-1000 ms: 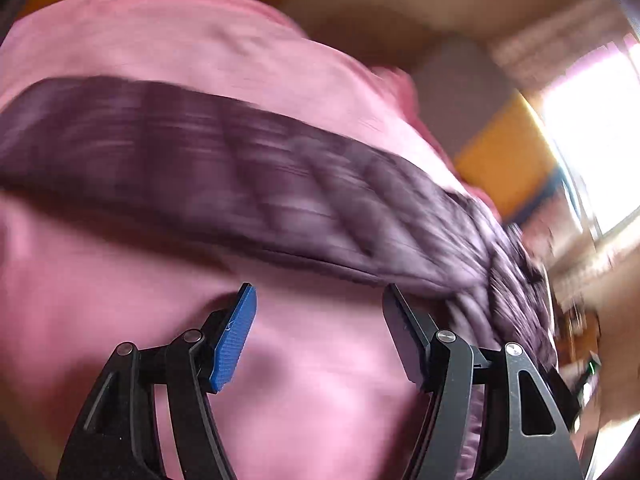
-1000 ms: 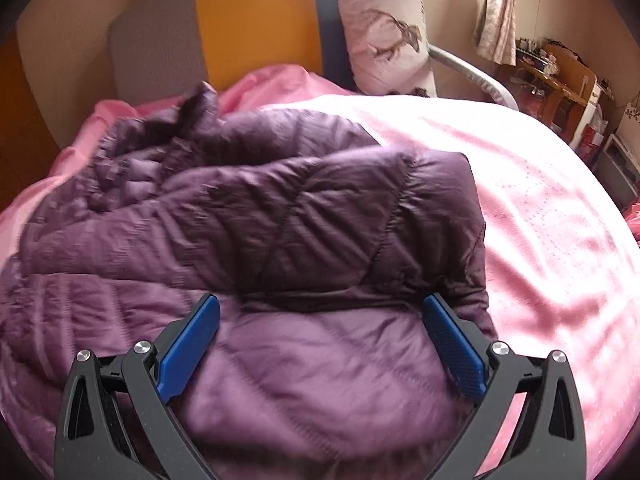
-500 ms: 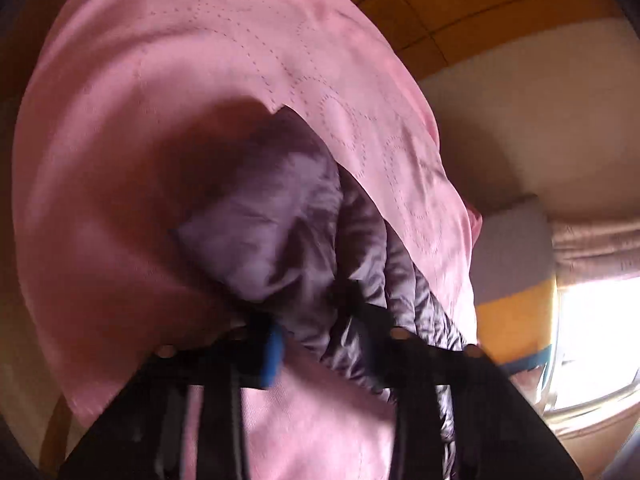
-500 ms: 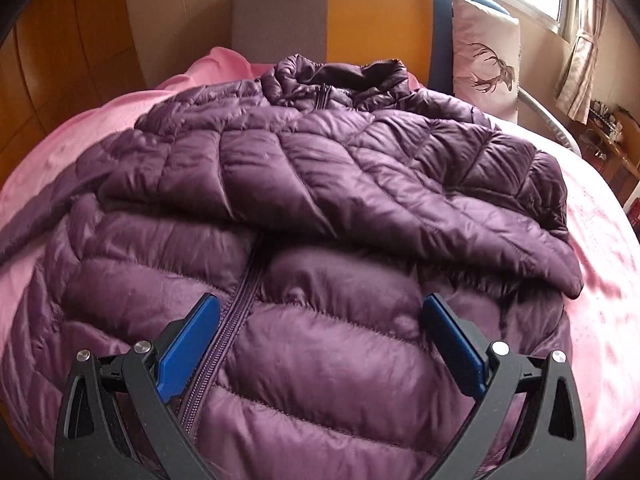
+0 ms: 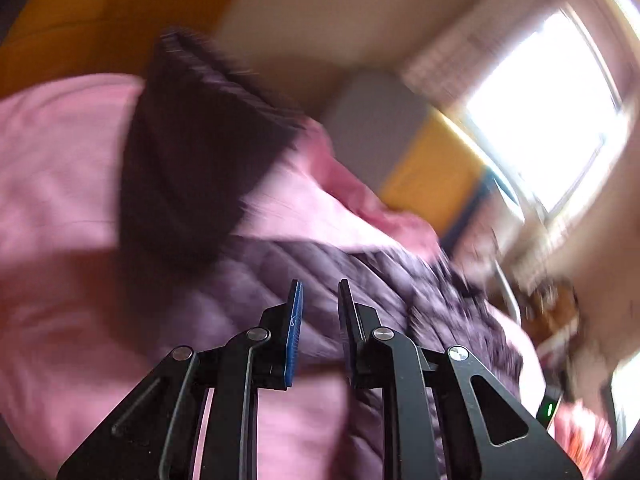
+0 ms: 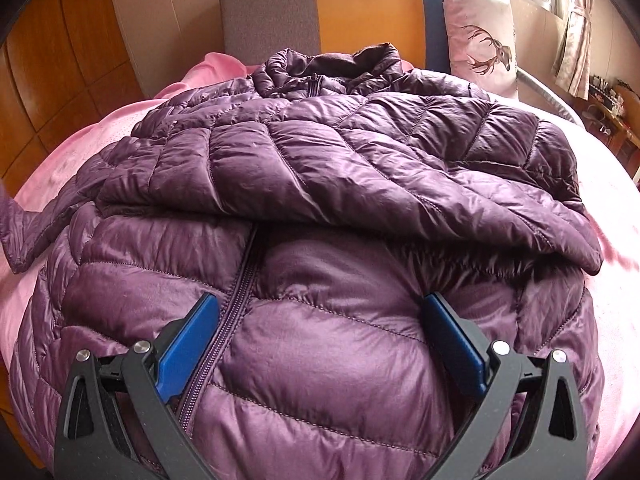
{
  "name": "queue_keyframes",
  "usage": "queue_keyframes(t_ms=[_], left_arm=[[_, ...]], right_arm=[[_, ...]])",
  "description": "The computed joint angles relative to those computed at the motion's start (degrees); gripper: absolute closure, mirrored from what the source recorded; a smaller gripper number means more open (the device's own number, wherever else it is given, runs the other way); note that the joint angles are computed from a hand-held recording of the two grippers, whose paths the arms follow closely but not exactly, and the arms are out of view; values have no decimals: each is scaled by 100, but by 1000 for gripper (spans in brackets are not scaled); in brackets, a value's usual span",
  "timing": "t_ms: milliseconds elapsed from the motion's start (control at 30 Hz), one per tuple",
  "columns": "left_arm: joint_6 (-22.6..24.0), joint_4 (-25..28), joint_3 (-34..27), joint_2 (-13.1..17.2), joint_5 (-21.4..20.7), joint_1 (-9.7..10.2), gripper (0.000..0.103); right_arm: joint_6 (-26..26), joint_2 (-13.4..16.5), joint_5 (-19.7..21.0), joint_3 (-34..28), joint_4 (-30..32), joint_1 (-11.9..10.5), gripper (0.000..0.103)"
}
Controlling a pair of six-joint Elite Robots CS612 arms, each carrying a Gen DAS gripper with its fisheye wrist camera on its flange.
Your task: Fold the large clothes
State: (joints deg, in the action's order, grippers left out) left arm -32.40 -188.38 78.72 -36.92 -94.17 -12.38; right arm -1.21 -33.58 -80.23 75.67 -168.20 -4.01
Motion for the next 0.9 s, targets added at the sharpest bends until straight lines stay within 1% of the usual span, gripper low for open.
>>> queue_keyframes(t_ms=[33,100,200,267,300,333,367,400,433,467,500,533,567,600,667,700,767,800,867,900], left_arm=[[203,134,-117,58,-197,-74,86],[557,375,-270,145,-435,-216,86],[1017,806,-511,279,-662,-370,86],[1289,1227,-730,379,-793,-433,86],[1345,1293,-673,347,-792,-462,86],[1355,1311,-660,344,-715,-480,84],[1322,1337,-661,348,-638,-473,73],[1184,1337,-669,355,-534,-449,55],[969,1235,-618,334,-401,-418,47],[762,1129,-567,305,-176,-380,40],[619,1090,-524,278,144,-375,39],[502,1098,-422,195,584,-352,39],[438,1126,-375,154,875,-342,39],[385,1189,-327,107,1269,-332,38],[397,1408,-295,34,2040,-307,31],[412,1491,-301,21,2414,-291,31],[475,1708,-351,6,2752,-253,31],[567,1972,-453,24,2794,-213,31],[754,2479,-660,80,2709,-155,28],[874,2689,-772,129,2770,-142,28]], right_arm=[[6,0,6,3,-5,-1,2],[21,5,24,-1,-12,-3,2],[32,7,58,-2,-8,-9,2],[55,13,110,0,-30,-19,2],[64,18,133,2,-48,-25,2],[73,21,148,4,-67,-28,2],[77,24,152,1,-73,-28,2],[76,23,151,2,-71,-28,2],[80,24,157,2,-72,-29,2],[83,21,157,4,-70,-30,2],[83,21,157,4,-70,-30,2],[87,25,161,3,-78,-29,2],[89,26,163,1,-76,-28,2],[86,24,165,-1,-70,-29,2],[86,24,162,0,-74,-28,2],[86,24,162,0,-74,-28,2],[82,23,158,0,-72,-28,2],[80,23,159,1,-73,-29,2],[80,23,159,1,-73,-29,2],[84,26,159,-2,-78,-26,2]])
